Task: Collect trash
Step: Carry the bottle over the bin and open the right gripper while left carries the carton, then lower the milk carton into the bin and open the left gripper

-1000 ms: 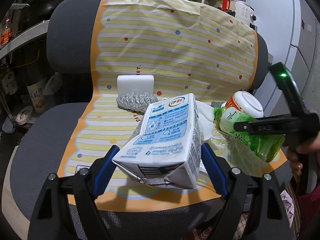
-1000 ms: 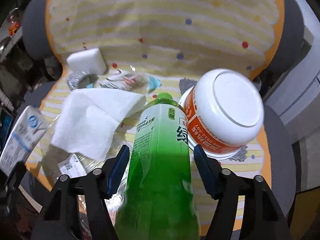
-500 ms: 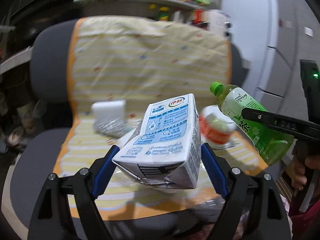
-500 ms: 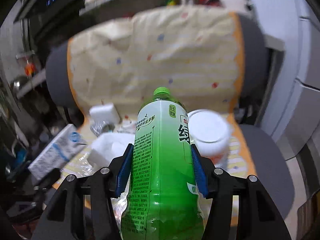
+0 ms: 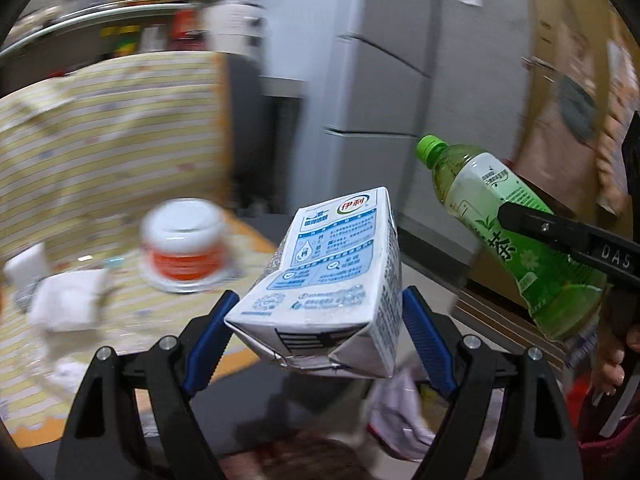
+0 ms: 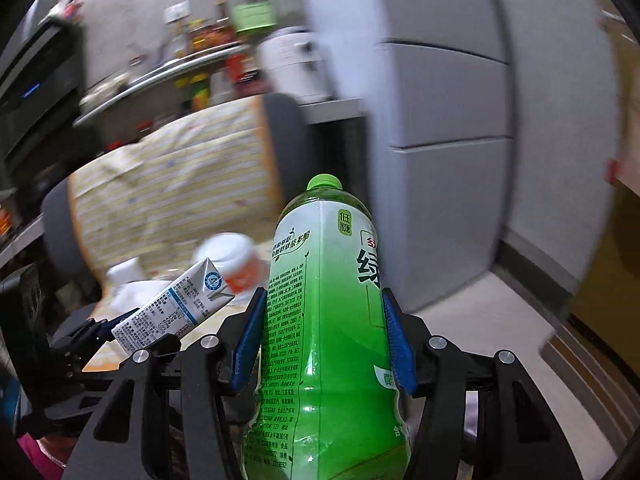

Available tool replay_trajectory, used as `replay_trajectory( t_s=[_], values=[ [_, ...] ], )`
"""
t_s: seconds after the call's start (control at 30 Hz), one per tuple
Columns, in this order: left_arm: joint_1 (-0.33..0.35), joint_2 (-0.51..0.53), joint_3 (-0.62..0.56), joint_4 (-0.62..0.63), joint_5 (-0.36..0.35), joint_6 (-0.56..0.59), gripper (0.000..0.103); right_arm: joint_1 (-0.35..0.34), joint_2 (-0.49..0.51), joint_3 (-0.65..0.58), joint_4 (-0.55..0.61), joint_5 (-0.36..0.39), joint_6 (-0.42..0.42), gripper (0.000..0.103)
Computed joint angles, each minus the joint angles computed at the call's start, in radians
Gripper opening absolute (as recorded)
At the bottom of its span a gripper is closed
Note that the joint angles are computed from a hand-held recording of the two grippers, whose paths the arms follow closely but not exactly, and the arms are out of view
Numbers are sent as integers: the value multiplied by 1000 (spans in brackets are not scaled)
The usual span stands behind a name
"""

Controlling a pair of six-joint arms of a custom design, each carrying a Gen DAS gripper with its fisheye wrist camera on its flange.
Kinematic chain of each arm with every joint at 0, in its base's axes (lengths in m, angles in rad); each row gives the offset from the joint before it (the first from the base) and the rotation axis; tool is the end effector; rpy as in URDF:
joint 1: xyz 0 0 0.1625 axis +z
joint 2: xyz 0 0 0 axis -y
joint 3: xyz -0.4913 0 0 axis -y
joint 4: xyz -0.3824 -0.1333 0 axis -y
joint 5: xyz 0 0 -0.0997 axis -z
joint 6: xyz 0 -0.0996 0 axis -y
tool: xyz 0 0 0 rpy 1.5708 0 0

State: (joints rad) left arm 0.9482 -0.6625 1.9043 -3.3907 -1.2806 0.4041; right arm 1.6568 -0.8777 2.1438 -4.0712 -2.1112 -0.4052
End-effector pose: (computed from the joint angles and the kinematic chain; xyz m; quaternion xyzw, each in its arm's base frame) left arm -0.2456 -0.6196 0.0774 0.4299 0.8464 -0.2955 0.1070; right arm 0.1283 -0.5331 0.2416 0.0413 -0.7999 0.5160 0.3036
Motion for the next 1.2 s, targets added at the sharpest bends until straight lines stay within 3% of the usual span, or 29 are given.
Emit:
replay_trajectory(
  t_s=[0.13,0.23,0.37,0.4,0.47,0.77,1.03,1.13,1.2],
  values=[
    [-41,49,-6,53,-63,15,80,-55,-31,93,-100,-48,47,56],
    [-65,72,0,69,-77,16,80,-117,-55,153,-140,-40,95,57],
    [-78,96,-13,92,-69,15,80,-191,-60,179,-159,-32,111,74],
    [-80,101,-15,98,-64,13,80,-198,-48,175,-188,-46,100,74],
    [-79,103,-15,106,-59,13,80,-206,-35,168,-214,-58,79,73],
    [-85,133,-40,179,-51,24,80,-243,-61,226,-300,43,92,73],
    [-109,171,-78,277,-100,83,81,-252,-88,253,-341,59,114,73],
    [-123,194,-97,296,-100,105,94,-255,-93,253,-340,59,117,73],
    [-123,202,-108,305,-105,97,94,-257,-96,256,-340,61,116,74]
  ],
)
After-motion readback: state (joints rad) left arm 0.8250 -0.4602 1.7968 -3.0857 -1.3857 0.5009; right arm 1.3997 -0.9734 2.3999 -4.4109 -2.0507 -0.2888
